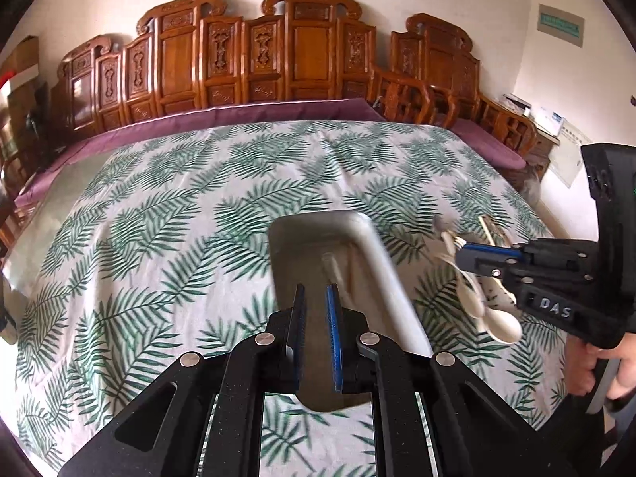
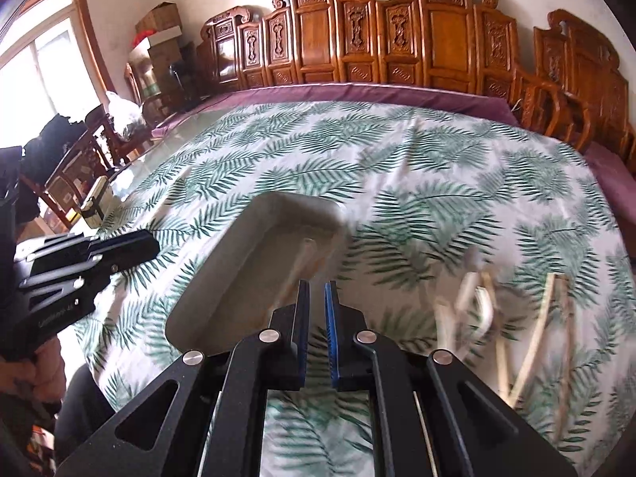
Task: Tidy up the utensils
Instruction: 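Open the left tool to drop the chopstick while the right tool drops the fork into the tray, then grasp a white plastic spoon with the left tool while the right tool grasps a wooden chopstick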
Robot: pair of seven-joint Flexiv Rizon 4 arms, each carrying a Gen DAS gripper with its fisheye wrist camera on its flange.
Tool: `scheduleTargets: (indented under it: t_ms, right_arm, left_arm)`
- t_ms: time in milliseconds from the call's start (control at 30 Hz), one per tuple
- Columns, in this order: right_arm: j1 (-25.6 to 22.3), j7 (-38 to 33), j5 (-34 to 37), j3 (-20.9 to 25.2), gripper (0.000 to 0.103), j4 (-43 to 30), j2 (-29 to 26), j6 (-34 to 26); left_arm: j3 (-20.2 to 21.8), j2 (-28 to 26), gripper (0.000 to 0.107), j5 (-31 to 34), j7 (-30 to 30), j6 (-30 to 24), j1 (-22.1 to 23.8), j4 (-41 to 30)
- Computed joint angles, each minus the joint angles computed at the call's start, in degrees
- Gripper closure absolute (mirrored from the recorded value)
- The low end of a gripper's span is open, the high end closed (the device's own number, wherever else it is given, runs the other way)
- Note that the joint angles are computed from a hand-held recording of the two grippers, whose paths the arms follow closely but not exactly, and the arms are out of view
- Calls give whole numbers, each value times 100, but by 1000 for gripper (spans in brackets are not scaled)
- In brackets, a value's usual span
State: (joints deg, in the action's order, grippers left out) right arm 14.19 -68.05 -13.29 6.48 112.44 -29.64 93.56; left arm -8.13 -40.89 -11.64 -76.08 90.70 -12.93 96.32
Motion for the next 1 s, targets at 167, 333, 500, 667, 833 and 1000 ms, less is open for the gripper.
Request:
scheduleTargets:
  t_ms: [167, 333, 500, 667, 833, 1000]
  right_arm:
    - [59, -125, -24, -376, 93, 708, 475, 286]
    - [-105, -246, 22, -536, 93, 1160, 704, 399]
    - [-118, -331, 99, -859, 93, 1446, 729, 520]
    - [-105, -359, 197, -1182, 93, 1455, 554, 502]
    - [-352, -391, 315, -1133, 82, 1391, 367, 587]
    - [-563, -411, 363, -1168, 82, 1292, 136, 456]
  left_arm:
    - [-36, -49, 98, 69, 41, 35, -168, -106]
    - [-34, -154, 98, 82, 42, -76, -363, -295]
    - [24, -276, 98, 101, 1, -204, -594, -486]
    - [176, -449, 98, 148, -98, -452, -885, -792]
    - [299, -603, 98, 236, -197, -681, -1114, -1036]
    - [361, -723, 98, 322, -323, -846, -1244, -1173]
